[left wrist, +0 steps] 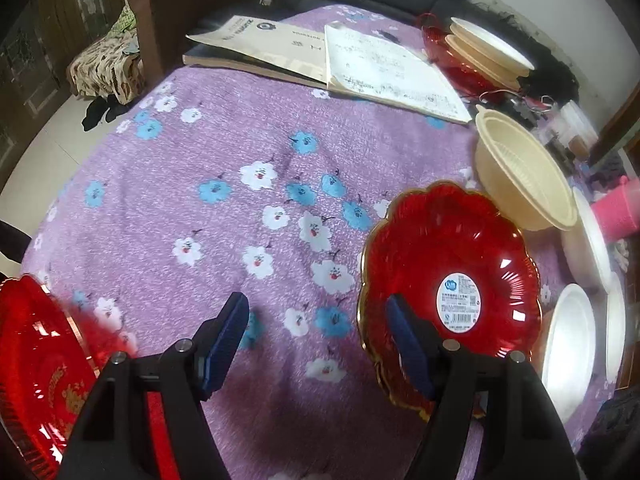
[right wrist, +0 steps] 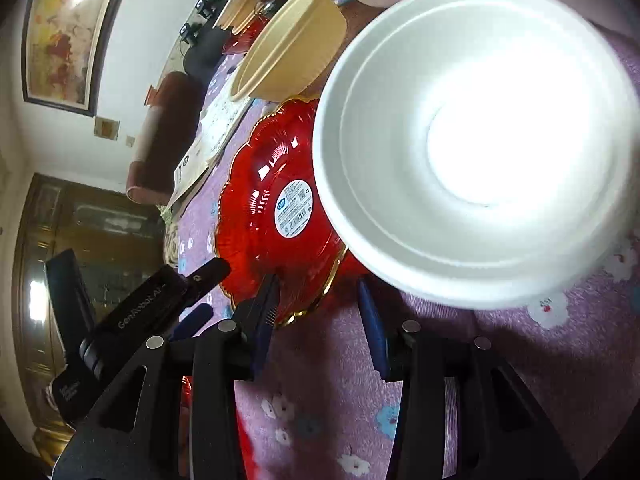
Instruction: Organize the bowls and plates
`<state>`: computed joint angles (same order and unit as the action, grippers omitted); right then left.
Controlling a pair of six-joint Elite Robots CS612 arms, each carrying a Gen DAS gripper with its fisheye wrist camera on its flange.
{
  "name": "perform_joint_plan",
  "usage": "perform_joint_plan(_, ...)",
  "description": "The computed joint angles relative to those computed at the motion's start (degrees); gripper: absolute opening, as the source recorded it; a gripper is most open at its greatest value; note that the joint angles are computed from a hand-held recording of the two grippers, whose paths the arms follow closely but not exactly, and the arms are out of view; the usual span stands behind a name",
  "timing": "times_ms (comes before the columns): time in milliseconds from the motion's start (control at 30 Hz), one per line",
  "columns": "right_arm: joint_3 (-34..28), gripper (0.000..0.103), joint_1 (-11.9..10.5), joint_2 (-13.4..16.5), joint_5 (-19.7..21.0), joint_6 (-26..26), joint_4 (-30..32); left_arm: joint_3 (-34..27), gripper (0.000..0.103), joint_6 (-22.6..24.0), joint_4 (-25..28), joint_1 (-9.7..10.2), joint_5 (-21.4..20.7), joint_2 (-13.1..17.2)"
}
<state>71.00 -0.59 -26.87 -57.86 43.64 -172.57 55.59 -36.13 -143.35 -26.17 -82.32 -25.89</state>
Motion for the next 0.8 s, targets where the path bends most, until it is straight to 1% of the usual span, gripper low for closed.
perform_joint_plan(133, -1.0, 0.041, 0.2, 0.7, -1.5, 2.2, -1.3, -1.8, 0.071, -0.4, 1.4, 0.38, -2.3, 1.1)
perform_joint_plan(167, -0.6, 0.041, 0.0, 0.7, -1.5, 2.6, -2.1, -2.3, 0.071, -0.5, 1.6, 0.41, -2.3, 1.3)
perform_joint_plan(233, -0.9, 0.041, 0.1, 0.9, -2.0, 3.0, -2.9, -2.5, 0.071, -0.7, 1.5, 0.3, -1.6, 1.5)
perform_joint_plan(400, -1.0, 0.041, 0.1, 1.1, -2.7, 2.0, -3.7, -3.0, 0.071, 0.3, 1.5, -0.13, -0.1, 1.8)
perform_joint_plan(533, -0.8, 0.037, 0.5, 0.6, -5.2, -1.2, -2.6, -2.8, 0.071, 1.7, 1.5, -0.72, 2.1, 1.8)
perform_joint_plan(733, -1.1, 0.024, 1.4, 0.0, -10.4, -7.2, 0.1, -1.3, 0.07, 3.8, -0.3, -1.5, 5.8, 1.4)
perform_joint_plan(767, -1.2, 0.02, 1.6, -0.1, -11.7, -8.4, 0.7, -1.0, 0.07, 4.4, -0.6, -1.66, 6.5, 1.3)
perform_joint_plan(800, -1.2, 0.018, 1.8, -0.1, -12.9, -9.5, 1.0, -0.8, 0.067, 5.1, -1.1, -1.8, 7.0, 1.3)
